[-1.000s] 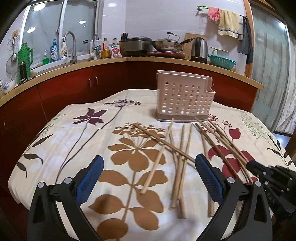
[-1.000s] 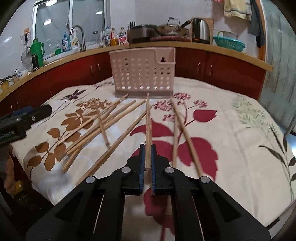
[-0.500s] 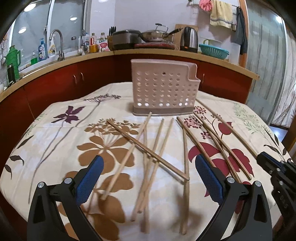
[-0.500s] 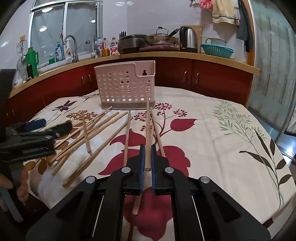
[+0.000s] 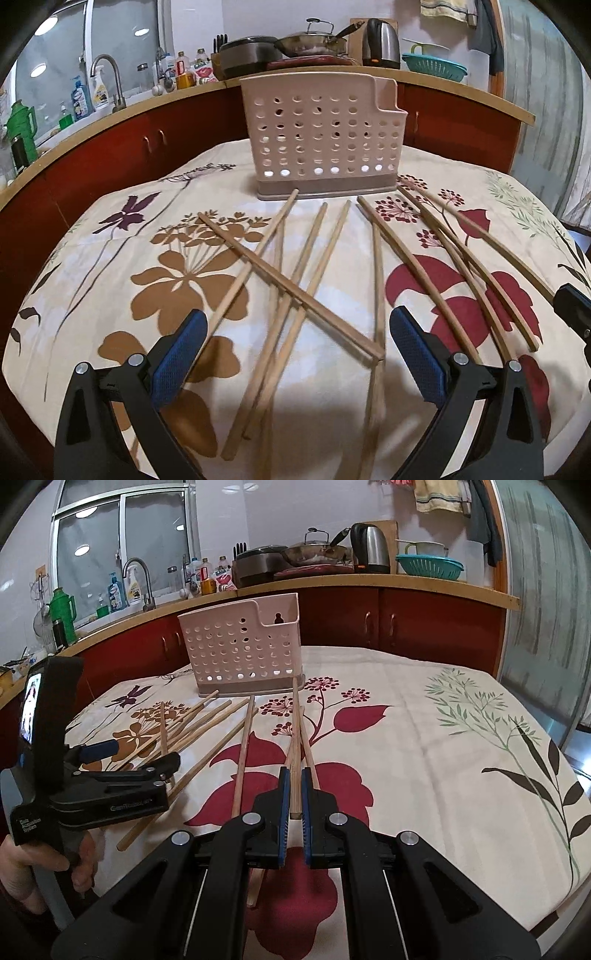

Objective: Organize utensils
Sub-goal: 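Lower the left tool onto another chopstick and close it while the right tool holds its chopstick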

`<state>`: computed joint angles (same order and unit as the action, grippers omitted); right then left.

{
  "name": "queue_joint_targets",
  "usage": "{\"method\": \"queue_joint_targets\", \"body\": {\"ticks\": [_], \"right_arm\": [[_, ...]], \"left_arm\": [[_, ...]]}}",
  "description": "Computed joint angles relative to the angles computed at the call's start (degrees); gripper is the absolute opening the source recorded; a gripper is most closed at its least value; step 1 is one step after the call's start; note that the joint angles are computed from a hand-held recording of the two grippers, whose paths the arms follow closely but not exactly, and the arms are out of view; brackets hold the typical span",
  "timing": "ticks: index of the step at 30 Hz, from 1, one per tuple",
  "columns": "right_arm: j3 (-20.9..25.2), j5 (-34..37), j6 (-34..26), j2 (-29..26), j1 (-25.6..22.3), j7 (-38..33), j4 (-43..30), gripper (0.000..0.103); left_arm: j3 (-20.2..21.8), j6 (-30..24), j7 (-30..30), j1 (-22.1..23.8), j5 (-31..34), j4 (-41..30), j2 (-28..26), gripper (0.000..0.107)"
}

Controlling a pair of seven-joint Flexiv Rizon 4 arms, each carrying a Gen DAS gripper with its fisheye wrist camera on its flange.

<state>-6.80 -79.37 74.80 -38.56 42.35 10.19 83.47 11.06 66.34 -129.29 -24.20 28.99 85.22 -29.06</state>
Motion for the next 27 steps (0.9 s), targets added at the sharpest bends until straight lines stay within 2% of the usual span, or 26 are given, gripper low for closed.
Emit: {"method": "queue_joint_targets", "body": {"ticks": [6,8,10,12,15,19,27], "right_arm": [[-0.1,-0.3,0.5,-0.2,0.0,0.5,-0.3,0.007],[-0.1,-0.3,0.6,-0.2,-0.1,0.4,-0.2,0.007],[-0.1,-0.3,0.5,-0.2,-0.1,0.5,-0.2,0.007],[-0.1,-0.2,0.5,-0.2,-0.1,0.4,-0.2,0.007],[-0.1,-0.2,0.7,-0.2,-0.1,0.4,-0.2,0.007],[-0.2,-0.2,0.7,-0.2,-0.1,0.7,-0.2,0.007],[-0.1,-0.8,1.3,-0.2,-0.4,1.6,-0.1,0.007]], "left_arm": [[-1.1,-0.6,1.0,1.2,-1.5,1.5,0.9,0.095],[-0.9,-0.5,1.0,1.0,-1.1,1.5,0.9,0.091],[-1.6,-0.2,2.1,1.5,-1.8,1.6,0.9,0.074],[-3.1,0.8,3.7,2.8,-4.2,2.2,0.8,0.074],[-2.7,0.7,4.5,2.2,-4.9,1.6,0.2,0.074],[-3.6,-0.3,7.1,2.8,-7.2,2.1,0.0,0.061],[-3.7,-1.7,9.1,3.6,-9.0,5.2,2.2,0.059]]}}
